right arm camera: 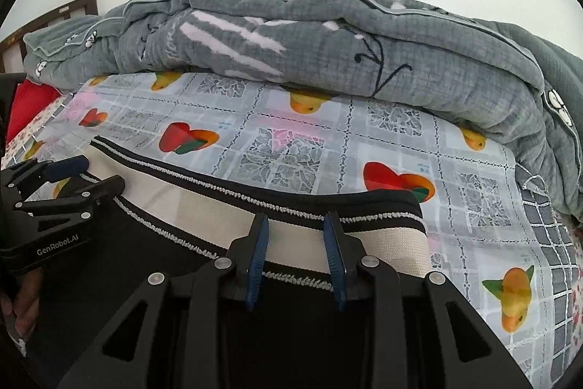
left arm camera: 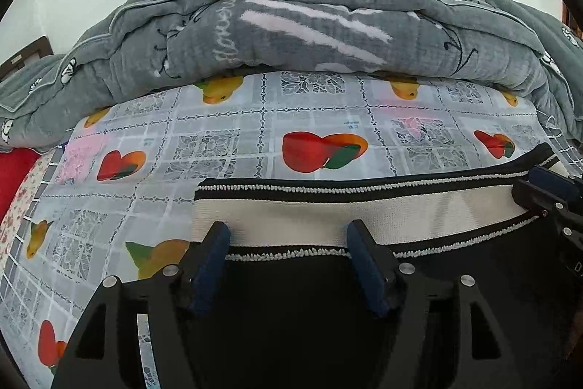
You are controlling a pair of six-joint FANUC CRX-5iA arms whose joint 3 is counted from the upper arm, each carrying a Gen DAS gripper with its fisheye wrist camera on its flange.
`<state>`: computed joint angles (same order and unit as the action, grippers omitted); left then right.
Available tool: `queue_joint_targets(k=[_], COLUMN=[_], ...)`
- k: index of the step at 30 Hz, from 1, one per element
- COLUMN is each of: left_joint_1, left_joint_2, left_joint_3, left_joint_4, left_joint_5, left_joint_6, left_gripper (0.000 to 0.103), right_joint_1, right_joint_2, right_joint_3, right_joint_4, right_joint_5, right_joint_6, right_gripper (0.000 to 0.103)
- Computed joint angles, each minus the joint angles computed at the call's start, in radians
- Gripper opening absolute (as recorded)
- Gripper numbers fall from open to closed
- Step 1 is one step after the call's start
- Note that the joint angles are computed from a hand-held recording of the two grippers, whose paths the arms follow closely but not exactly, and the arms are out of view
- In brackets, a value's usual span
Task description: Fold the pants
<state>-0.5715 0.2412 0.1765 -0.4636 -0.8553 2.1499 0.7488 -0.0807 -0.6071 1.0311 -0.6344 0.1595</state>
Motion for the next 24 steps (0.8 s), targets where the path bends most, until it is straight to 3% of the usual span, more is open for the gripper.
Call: queue_joint_targets(k=[24], left_joint_1=[-0.009], left_joint_2=[0.005], left_joint_3=[0.007], left_joint_4=[-0.023], left_joint_5=[-0.006], left_joint_6=[0.018], left_gripper=[0.067], right_joint_1=[0.005], right_joint_2=[0.005], right_joint_3=[0.000], right_joint_4=[0.016], right_joint_5=[-0.014], right_joint_6=[-0.012], right_gripper=[0.034])
